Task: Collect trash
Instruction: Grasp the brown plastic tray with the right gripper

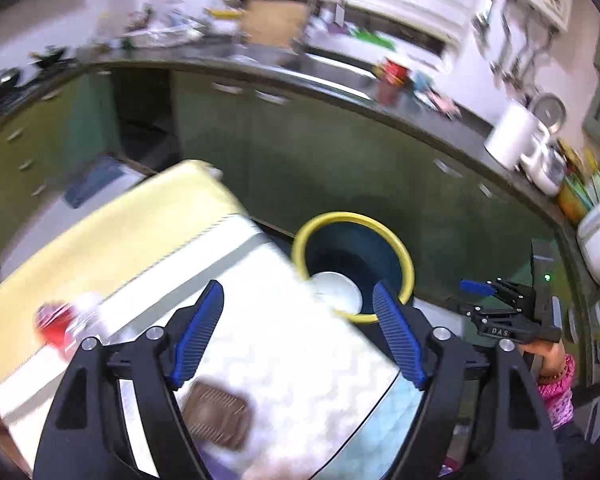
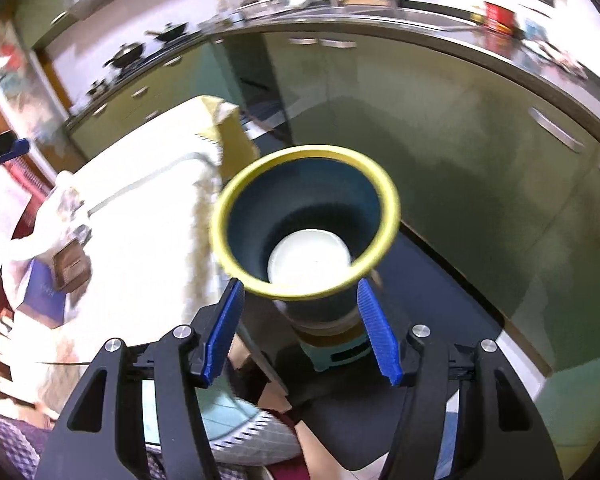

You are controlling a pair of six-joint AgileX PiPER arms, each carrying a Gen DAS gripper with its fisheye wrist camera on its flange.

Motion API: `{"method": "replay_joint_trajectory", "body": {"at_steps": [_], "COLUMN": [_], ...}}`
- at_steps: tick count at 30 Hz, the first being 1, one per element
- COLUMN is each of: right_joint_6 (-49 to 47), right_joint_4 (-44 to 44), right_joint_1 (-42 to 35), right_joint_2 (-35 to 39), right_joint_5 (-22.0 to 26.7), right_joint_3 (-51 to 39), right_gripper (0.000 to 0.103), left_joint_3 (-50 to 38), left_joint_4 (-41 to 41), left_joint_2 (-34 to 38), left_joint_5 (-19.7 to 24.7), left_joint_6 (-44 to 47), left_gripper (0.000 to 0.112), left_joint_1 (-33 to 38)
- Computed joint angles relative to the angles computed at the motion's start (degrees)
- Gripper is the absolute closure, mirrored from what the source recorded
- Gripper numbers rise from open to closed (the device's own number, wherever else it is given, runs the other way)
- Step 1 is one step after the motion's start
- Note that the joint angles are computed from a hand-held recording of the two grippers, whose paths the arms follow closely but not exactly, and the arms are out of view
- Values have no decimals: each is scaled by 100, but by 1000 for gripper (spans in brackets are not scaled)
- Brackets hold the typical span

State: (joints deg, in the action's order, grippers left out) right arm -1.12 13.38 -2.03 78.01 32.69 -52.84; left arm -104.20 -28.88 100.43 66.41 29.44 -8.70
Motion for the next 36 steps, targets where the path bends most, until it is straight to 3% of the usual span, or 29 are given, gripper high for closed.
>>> {"method": "replay_joint_trajectory", "body": {"at_steps": [6,10,14,20,23,31,36], "right_joint_6": [-84,-446,-501,-516,-517,-410,-279], "right_joint_4": [212,606,599,571,545,424,242], "right_joint_1": [1267,1932,2564,2945,2972,3031,3097], "right_joint_2": [831,1685,2754,3953,4317,4886,5146], "right_joint_5": [-197,-182,169,847,1105,1401,1585], "right_joint_3": [-837,-1749,-3044,-4598,-5038,-5775,-6133], "right_gripper": [49,55,60,64,67,69,81], "left_joint_3": [1821,2863,3818,4625,4859,5114,5185], "left_joint_4": [-550,-971,-1482,-2007,-2206,-2197,-2206], "left_joint_2": [-1236,-1905,-2440,-2791,-2848,-2844,-2824], "left_joint_5": [-644,-786,-943,-733,-556,-775,-805], "left_joint_6": [758,1140,1639,2595,3063,3282,3351], "left_gripper": [28,25,24,24,24,23,23], "left_joint_1": [1290,2167,2909,3847,4154,4063,3983]}}
